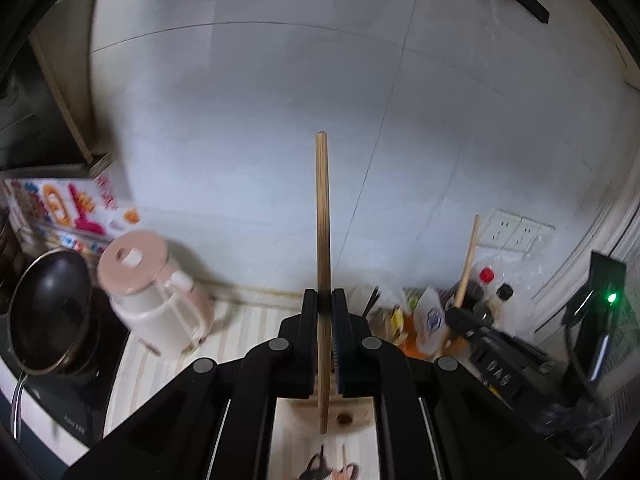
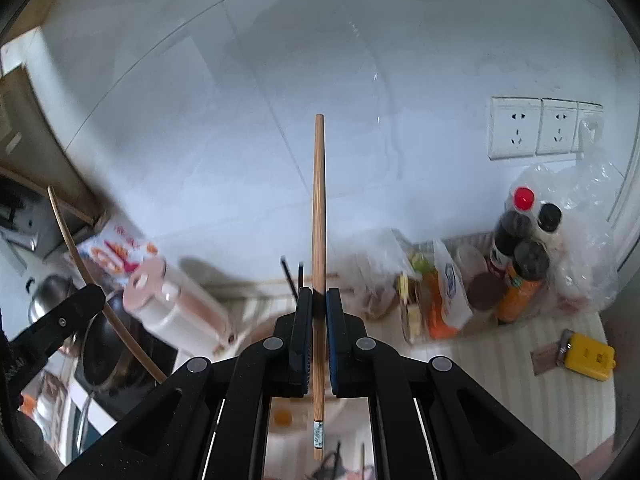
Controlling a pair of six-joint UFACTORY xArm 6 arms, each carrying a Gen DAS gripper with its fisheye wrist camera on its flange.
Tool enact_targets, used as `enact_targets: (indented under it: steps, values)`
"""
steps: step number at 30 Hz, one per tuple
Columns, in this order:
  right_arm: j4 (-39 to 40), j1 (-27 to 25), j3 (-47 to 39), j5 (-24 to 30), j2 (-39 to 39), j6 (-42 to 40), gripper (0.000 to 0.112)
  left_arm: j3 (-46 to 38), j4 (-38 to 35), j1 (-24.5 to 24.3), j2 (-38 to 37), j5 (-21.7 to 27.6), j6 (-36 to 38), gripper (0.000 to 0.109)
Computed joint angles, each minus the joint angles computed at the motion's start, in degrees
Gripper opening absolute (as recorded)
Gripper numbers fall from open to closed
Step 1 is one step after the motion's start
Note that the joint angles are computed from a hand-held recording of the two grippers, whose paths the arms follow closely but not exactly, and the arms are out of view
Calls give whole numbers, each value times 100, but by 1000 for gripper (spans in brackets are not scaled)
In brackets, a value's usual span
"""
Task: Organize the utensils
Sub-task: 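Lift both light chopsticks and carry them over the beige holder, then insert both chopsticks into the holder and open both tools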
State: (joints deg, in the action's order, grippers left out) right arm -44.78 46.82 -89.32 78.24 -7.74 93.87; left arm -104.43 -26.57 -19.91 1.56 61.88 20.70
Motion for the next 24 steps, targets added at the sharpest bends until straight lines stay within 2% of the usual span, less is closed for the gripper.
enact_targets:
  steps: [5, 11, 13, 20, 24]
  values:
    - [-282, -362, 121, -321, 56, 132, 7, -630, 163, -259, 642, -149, -196, 4]
    - [-599, -688, 245, -659, 212, 314, 7, -597, 479, -428, 1009, -655, -316, 4]
    - [-702, -750, 294, -765, 263, 359, 7, -598, 487, -448, 1102, -675, -305, 4]
    - [-881, -896, 701, -1298, 263, 548, 7, -628, 406, -441, 1351, -456, -158, 4]
    - [-727, -887, 798, -1496, 282, 296, 7, -762, 327, -394, 1424, -36, -69, 5]
